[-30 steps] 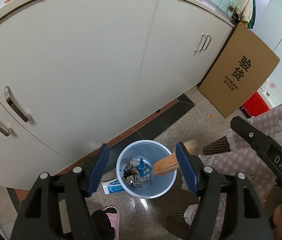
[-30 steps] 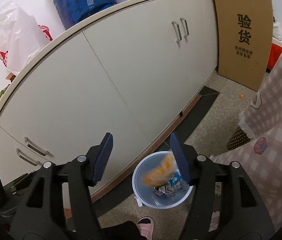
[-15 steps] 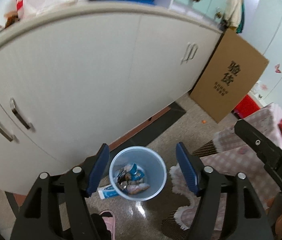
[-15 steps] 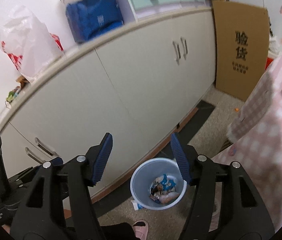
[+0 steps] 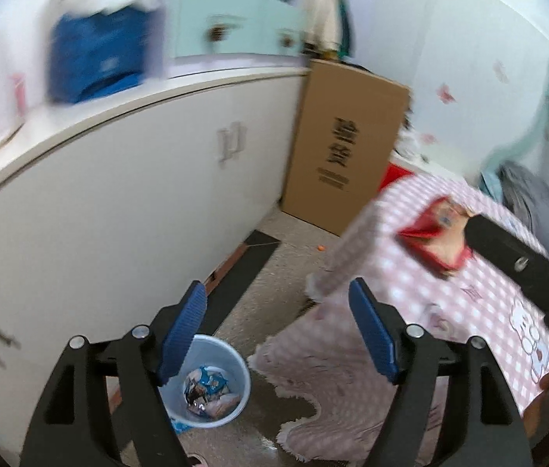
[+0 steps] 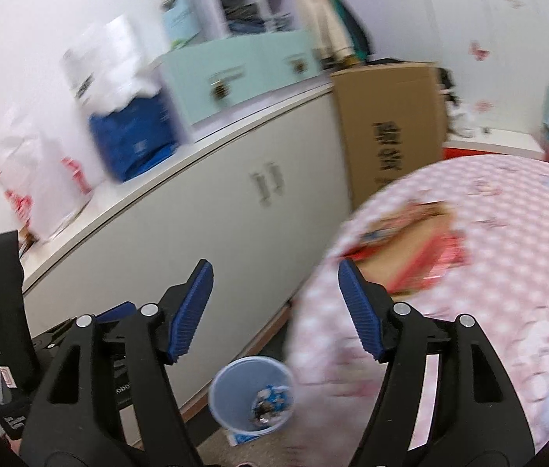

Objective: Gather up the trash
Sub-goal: 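Move both open tools back to the table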

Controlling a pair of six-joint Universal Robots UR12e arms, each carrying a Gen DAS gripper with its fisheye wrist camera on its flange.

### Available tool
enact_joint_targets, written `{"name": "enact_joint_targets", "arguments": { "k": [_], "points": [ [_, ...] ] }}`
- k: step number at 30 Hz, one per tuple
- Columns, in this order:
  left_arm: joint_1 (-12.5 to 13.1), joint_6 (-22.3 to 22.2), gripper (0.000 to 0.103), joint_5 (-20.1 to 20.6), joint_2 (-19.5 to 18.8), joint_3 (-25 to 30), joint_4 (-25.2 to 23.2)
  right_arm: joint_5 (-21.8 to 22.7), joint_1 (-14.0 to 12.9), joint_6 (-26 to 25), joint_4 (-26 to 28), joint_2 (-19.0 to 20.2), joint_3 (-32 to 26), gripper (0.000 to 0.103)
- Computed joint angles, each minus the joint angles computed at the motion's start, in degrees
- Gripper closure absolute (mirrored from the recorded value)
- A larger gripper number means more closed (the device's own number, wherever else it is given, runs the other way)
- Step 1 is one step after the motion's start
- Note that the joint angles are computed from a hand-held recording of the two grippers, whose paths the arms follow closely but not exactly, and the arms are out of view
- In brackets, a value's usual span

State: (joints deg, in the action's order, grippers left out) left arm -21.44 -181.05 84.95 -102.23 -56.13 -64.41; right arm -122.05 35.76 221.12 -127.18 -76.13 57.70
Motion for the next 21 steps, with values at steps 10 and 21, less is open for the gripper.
{"name": "enact_joint_targets", "arguments": {
  "k": [10, 21],
  "points": [
    [-4.8, 5.1, 0.029, -3.2, -6.0, 7.4, -3.2, -1.8, -4.4, 10.2, 1.2, -10.0, 12.6, 0.034],
    [-4.7, 5.4, 0.034, -10.7, -13.2, 17.3, -10.2, 2.5, -7.5, 13.7, -0.1, -12.5, 17.1, 0.034]
  ]
}}
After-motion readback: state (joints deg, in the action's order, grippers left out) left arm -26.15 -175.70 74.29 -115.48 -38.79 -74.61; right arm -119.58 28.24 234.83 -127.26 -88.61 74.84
